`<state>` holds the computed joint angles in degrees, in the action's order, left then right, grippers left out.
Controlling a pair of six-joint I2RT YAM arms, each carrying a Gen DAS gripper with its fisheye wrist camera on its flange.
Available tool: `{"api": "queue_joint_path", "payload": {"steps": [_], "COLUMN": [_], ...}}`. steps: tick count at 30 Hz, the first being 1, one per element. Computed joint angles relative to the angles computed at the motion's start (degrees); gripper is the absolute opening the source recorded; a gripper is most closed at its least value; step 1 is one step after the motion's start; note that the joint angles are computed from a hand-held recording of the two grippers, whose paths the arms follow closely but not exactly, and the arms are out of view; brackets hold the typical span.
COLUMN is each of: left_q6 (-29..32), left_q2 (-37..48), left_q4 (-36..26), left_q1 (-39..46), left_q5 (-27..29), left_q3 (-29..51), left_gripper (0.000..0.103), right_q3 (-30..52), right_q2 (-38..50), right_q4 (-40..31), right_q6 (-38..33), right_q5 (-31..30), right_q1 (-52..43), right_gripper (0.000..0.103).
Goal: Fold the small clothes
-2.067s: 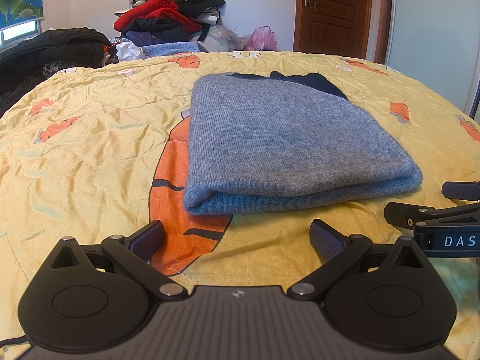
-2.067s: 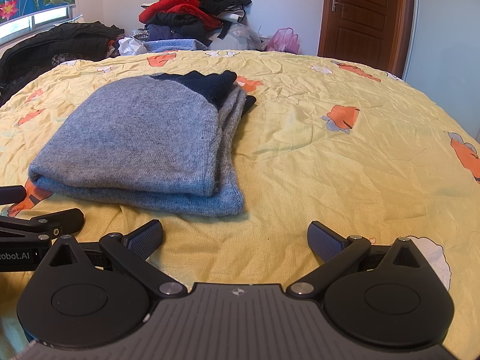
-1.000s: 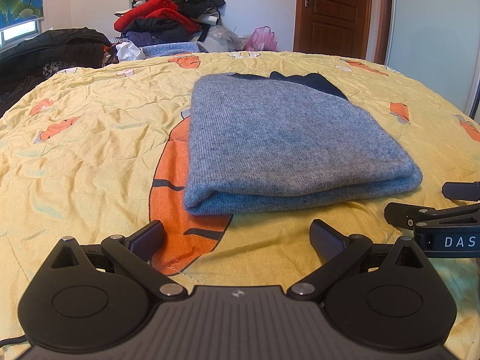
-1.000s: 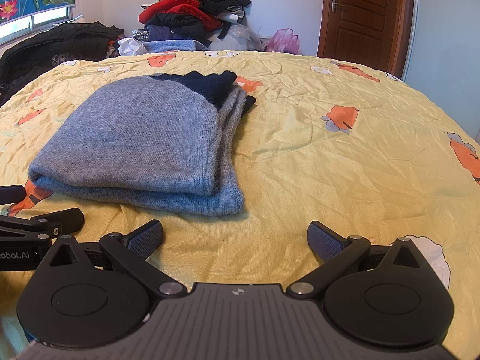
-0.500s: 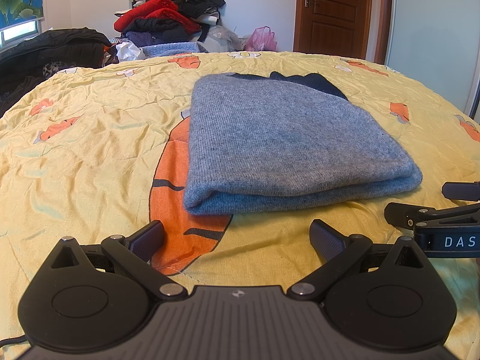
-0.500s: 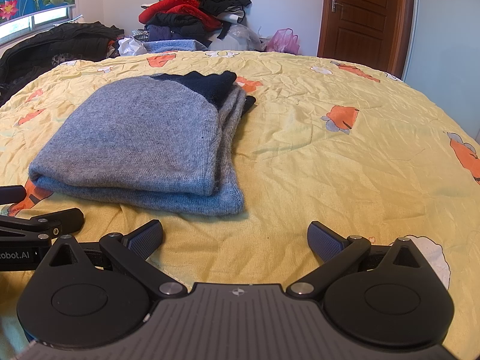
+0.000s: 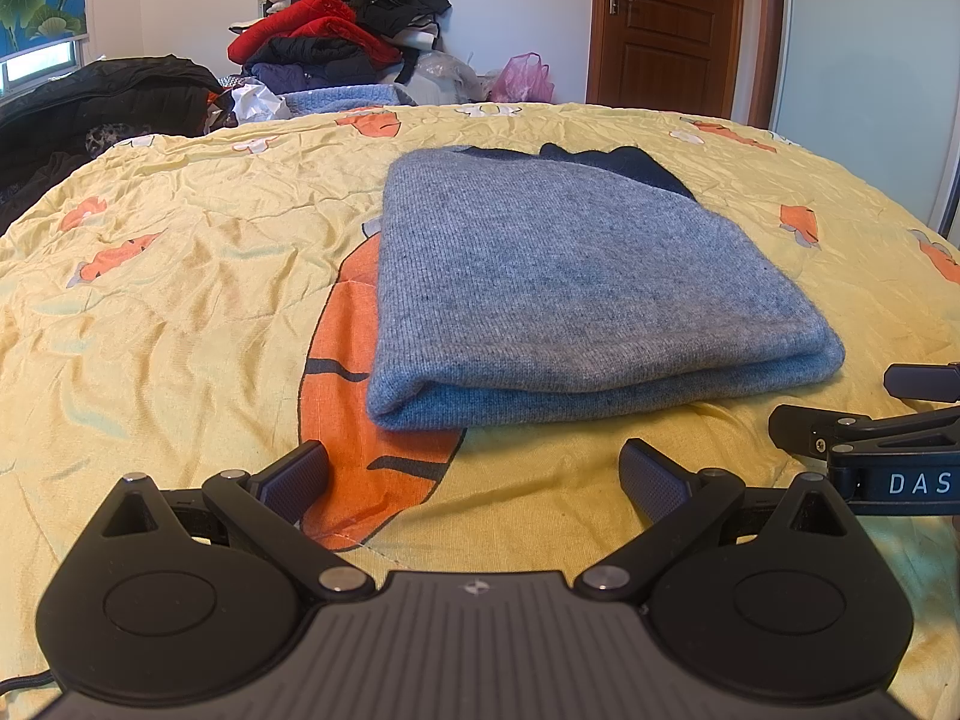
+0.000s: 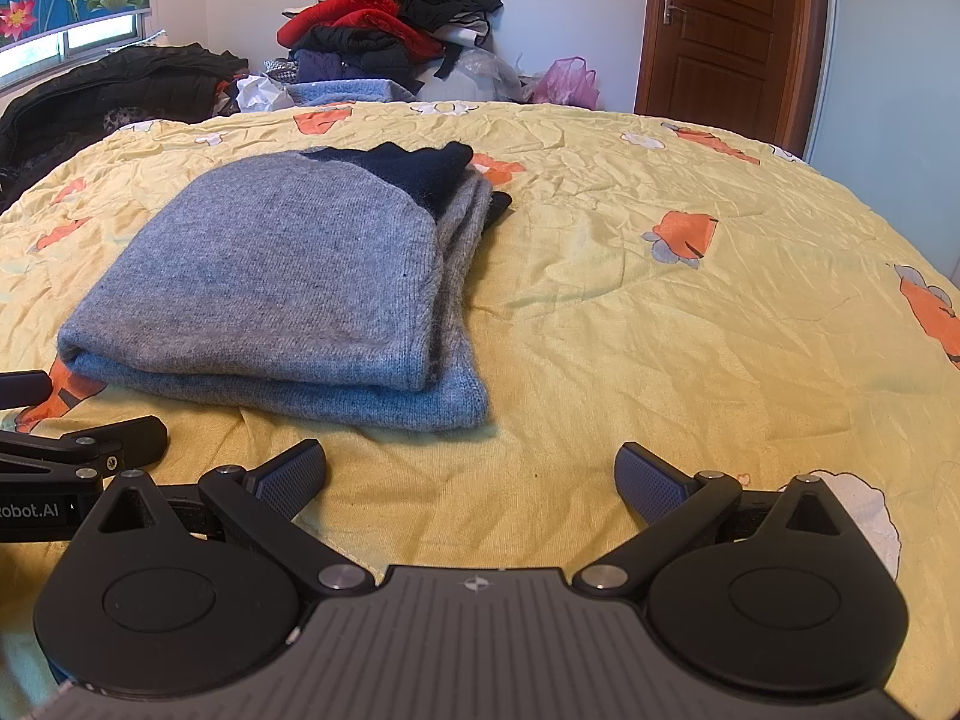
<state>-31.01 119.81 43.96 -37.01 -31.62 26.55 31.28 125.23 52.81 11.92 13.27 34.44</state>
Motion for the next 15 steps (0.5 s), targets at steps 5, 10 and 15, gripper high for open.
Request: {"api": "queue_joint_path", "payload": {"steps": [5, 10, 15], "left_q6": [0.0, 0.0, -0.3], "left_q2": [0.0, 0.1, -0.6], "left_q4": [-0.1, -0.1, -1.3], "left_q1": [0.0, 0.0, 0.0], "left_q5": [0.1, 0.0, 0.1], "left_q3": [0.1, 0.1, 0.3], "left_gripper": [0.103, 0.103, 0.103], "right_q3": [0.0, 0.0, 0.1], "right_q2": [0.0, 0.0, 0.1], "right_q4": [0.0, 0.0, 0.0], "right_q6": [0.0, 0.0, 0.0], "right_q5": [0.0, 0.0, 0.0], "right_q1": [0.0, 0.0, 0.0], "right_gripper": [0.103, 0.103, 0.103]}}
